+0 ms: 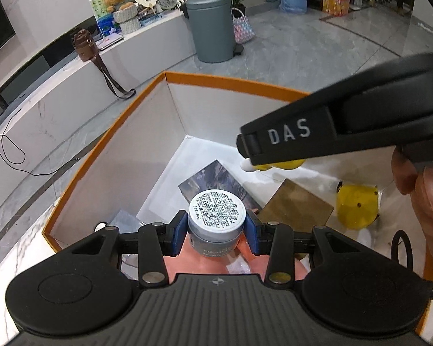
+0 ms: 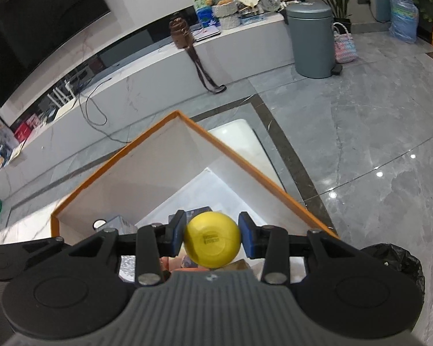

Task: Organize rigid objects
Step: 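Carry the white-lidded jar and yellow ball over the orange box with both tools, then open both tools to drop the jar and yellow ball into the orange box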

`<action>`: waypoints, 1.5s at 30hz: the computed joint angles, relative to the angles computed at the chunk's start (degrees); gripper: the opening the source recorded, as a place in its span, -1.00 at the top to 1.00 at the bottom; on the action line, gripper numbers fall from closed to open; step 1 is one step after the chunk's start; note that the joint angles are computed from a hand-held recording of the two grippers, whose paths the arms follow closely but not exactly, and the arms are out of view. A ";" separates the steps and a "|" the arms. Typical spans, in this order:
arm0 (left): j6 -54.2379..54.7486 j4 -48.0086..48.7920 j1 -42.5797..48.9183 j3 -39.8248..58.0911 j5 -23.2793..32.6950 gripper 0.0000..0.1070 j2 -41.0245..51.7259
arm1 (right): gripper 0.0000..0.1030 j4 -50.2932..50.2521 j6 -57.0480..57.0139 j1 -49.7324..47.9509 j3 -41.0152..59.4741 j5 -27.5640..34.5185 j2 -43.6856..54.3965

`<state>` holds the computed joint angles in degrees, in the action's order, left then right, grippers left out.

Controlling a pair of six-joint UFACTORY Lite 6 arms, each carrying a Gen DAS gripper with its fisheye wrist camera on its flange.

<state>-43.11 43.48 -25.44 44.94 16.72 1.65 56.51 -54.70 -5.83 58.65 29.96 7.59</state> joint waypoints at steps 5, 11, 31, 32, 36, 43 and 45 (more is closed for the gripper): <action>-0.72 1.08 0.11 1.57 0.70 0.12 1.92 | 0.24 -1.59 0.69 0.98 2.10 0.07 3.17; -1.50 2.32 0.40 3.95 1.68 0.12 4.67 | 0.24 -3.77 1.87 2.08 3.38 -0.44 5.99; -5.06 6.02 -0.67 9.31 3.68 0.11 12.21 | 0.24 -12.36 8.79 4.15 7.93 -2.38 12.33; -4.91 5.65 -0.53 9.46 3.48 0.11 12.27 | 0.24 -12.76 9.24 4.16 8.05 -2.47 12.44; -3.44 4.54 -0.18 8.88 2.27 0.04 11.64 | 0.23 -15.93 12.46 5.06 8.31 -3.31 12.61; -4.55 5.88 0.29 5.57 -0.03 -0.16 7.55 | 0.19 -18.20 14.62 5.27 9.14 -2.63 12.26; -4.30 5.44 0.74 4.80 -0.81 -0.17 6.51 | 0.19 -16.95 13.62 5.02 8.89 -2.48 11.34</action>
<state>-47.41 48.92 -24.70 49.74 15.91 8.16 39.57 -41.09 -0.81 67.54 27.49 18.93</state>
